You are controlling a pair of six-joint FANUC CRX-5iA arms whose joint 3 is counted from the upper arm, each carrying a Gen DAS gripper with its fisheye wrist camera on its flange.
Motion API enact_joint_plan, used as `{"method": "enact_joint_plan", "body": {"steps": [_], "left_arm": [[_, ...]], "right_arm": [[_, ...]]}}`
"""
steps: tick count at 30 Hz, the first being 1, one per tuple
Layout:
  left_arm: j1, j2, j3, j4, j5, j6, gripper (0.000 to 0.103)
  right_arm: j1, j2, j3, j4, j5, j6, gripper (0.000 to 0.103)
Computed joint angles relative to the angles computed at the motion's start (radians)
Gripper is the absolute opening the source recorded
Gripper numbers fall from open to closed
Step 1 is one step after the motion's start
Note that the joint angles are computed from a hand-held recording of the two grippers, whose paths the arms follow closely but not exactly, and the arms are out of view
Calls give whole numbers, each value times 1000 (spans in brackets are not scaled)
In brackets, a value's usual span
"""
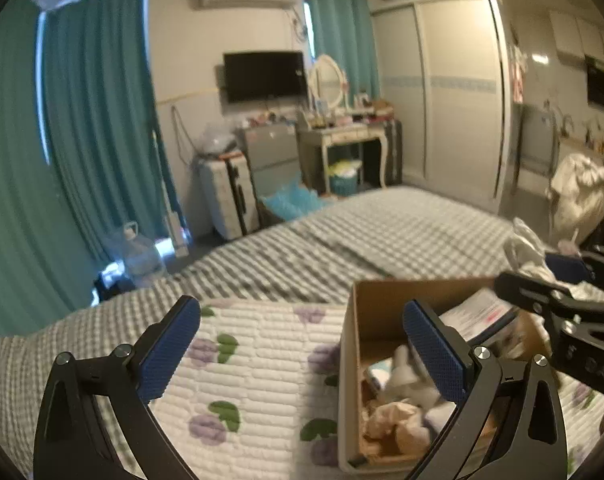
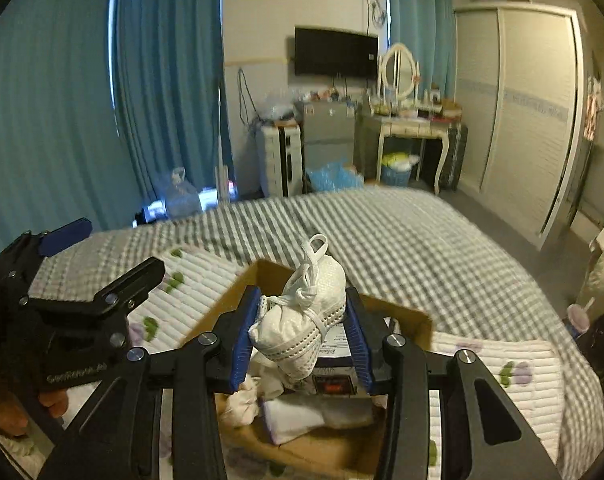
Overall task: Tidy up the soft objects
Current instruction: 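Lower the shoe into the box and open the right tool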
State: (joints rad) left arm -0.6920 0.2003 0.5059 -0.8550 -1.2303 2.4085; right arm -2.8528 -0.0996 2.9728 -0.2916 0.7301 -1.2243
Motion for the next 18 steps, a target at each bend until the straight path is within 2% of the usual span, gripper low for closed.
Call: {"method": "enact_joint_plan", "body": {"steps": [5, 7, 8, 9, 11, 14, 18], "left_arm": [[42, 19, -24, 49, 39, -19, 103], [43, 19, -28, 53, 45, -21, 103], [42, 16, -31, 53, 46, -22, 103], [39, 14, -30, 51, 43, -24, 103], [32, 8, -25, 49, 33, -28, 103], [14, 1, 0, 43, 3, -42, 103], [-60, -18, 64, -35, -70, -55, 103]], "right_arm": [[-15, -102, -48, -44, 12, -10, 41], [-21, -127, -61, -71, 28, -5, 43], [-22, -132, -64, -71, 31, -16, 48], [-21, -127, -59, -62, 28, -30, 59], [-16, -107, -60, -8, 18, -71, 70], [-7, -67, -69, 55, 34, -109, 71], [-23, 22, -75, 68, 65, -124, 73]]}}
